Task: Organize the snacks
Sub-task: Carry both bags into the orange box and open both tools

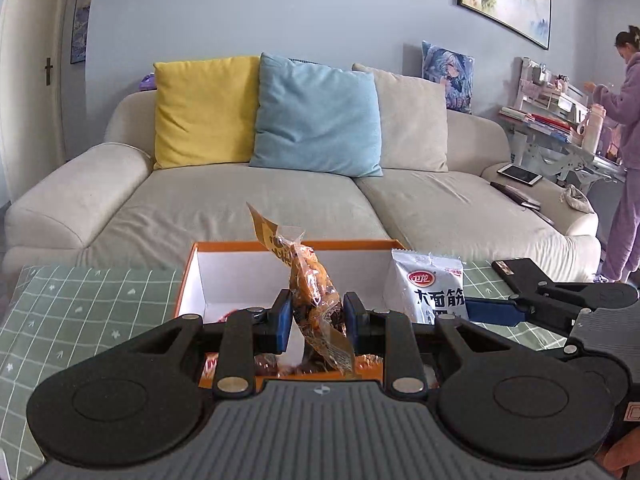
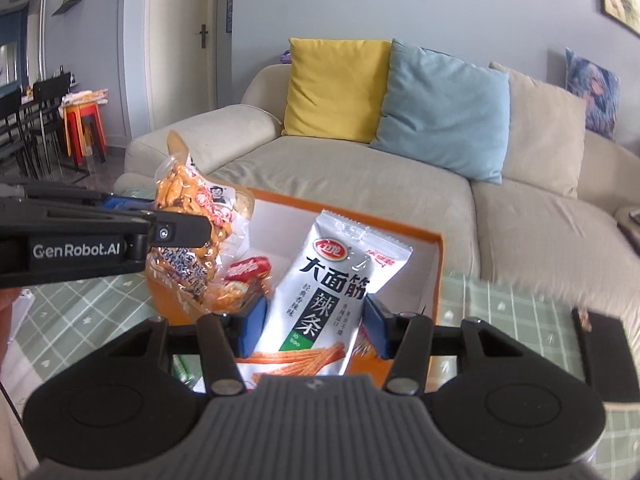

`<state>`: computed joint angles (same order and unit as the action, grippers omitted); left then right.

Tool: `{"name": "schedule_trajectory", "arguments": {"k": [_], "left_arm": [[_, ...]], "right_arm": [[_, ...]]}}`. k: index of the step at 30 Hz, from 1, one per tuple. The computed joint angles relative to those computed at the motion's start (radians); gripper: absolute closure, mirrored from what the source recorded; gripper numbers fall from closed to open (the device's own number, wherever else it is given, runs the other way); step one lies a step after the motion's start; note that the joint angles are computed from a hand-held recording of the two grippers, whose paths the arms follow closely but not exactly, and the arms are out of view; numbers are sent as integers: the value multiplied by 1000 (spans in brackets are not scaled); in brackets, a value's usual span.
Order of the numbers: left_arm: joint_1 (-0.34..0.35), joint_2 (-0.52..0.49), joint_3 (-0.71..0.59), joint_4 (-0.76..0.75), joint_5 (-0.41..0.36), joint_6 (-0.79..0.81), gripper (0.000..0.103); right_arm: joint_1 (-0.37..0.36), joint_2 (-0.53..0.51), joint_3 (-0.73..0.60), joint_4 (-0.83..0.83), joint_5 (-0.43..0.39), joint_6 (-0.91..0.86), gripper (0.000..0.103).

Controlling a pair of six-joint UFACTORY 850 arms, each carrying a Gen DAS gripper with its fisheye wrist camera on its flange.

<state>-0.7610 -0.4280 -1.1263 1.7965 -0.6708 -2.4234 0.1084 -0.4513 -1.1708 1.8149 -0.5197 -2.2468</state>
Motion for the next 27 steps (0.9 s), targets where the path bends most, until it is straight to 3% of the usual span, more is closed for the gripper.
{"name": "schedule_trajectory", "arguments": {"k": [8, 17, 22, 27], "left_arm": [[66, -66, -92, -43, 50, 79, 73], [112, -186, -215, -261, 112, 353, 73], [134, -229, -256, -370, 155, 458, 73], [149, -265, -296, -523, 178, 618, 73]], "right_arm": [[39, -125, -192, -56, 72, 34, 52], [83, -294, -385, -160, 205, 123, 52], [103, -368, -470, -375, 262, 323, 52], [121, -430, -551, -757, 280, 685, 52]]}}
